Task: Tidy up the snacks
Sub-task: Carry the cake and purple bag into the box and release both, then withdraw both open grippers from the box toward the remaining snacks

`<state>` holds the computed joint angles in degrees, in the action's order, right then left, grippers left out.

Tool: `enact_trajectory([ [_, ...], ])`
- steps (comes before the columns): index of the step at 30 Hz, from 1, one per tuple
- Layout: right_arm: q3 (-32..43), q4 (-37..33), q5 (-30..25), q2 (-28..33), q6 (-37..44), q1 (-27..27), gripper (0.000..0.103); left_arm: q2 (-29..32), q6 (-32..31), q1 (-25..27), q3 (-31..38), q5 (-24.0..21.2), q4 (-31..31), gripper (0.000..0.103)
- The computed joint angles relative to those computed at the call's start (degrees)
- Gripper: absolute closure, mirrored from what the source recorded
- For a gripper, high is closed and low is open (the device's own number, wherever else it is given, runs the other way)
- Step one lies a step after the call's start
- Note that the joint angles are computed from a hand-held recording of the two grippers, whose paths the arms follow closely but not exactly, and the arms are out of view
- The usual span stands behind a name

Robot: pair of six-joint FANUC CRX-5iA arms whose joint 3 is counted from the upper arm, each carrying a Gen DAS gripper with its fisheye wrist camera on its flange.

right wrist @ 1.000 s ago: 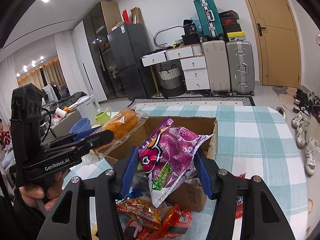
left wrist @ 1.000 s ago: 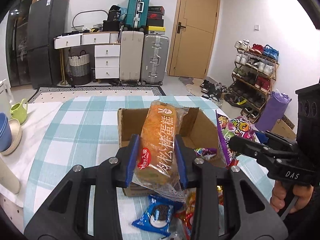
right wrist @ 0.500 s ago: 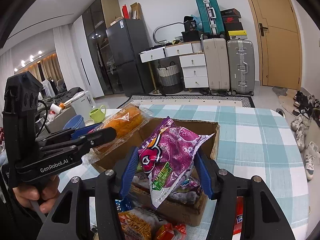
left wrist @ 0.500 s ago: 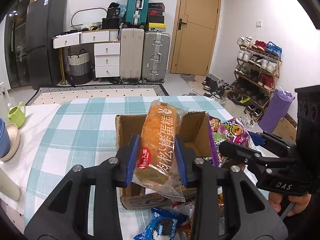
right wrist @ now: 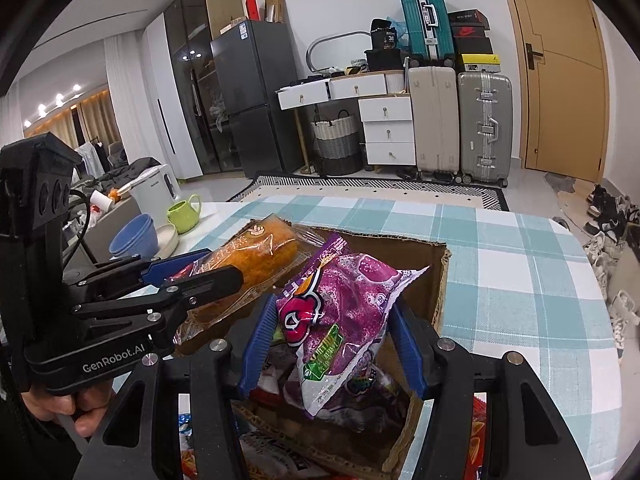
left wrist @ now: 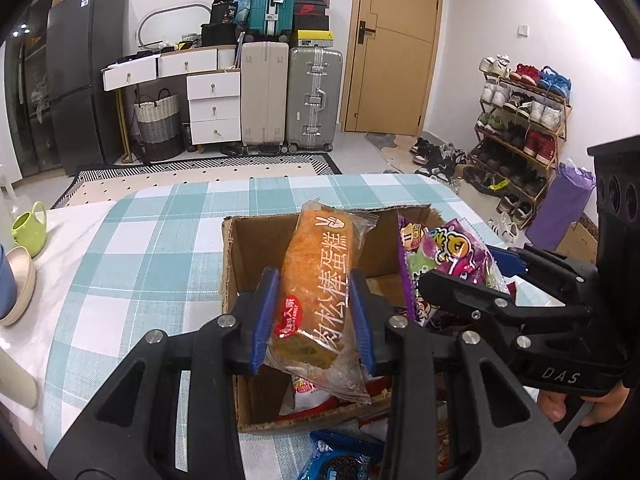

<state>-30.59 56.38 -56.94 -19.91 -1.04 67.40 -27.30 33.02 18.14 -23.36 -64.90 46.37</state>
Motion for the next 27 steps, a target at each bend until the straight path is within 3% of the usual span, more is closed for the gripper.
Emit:
enact_trajectory([
  [11,0.47,-0.95,-0.29,0.91,0.93,-0.70,0.044,2.75,-0.20,-2.91,-0.43,3.81,-1.77,0.071],
  [15,-0.07,0.54,-1.69,-0.20,-0.35,0.43,0.023,2.97,-0.89,-2.65,-0.60,4.04,-1.08,0.070],
  [17,-0.34,1.05,-2.35,-1.15,-1.26,1.36,0.013,3.03,-1.24,-1.46,-0.16,2.10,-0.61,0.059],
  [18,-0.17,1.45,-4.27,-1.36,-2.04,2.43,0.001,2.83,-1.26,-0.50,0.09,0.75,-0.45,0.045],
  [19,-0.32,1.88,-5.09,-1.78,-2.37,3.08,0.001,2.32,-1.17,0.58,0.15,-0.23,-0.21,0.032],
  [21,0.11,1.43,-7.60,-2.39,-2.61,4.93,0.001,1.23,-1.64,2.71,0.05,-2.46,0.79,0.020],
  [23,0.22,1.23,-10.77,-3.05,-3.72,6.95,0.001,-0.32,-3.16,5.37,-0.48,-5.06,1.98,0.017],
  [25,0.05,1.17,-13.87,-3.86,-5.44,9.32,0.001,-1.33,-3.86,7.40,-0.37,-6.94,1.56,0.001],
  [27,-0.23,1.52,-16.86,-4.60,-7.29,11.88,0.001,-3.27,-5.05,10.86,-1.08,-9.63,2.49,0.001],
])
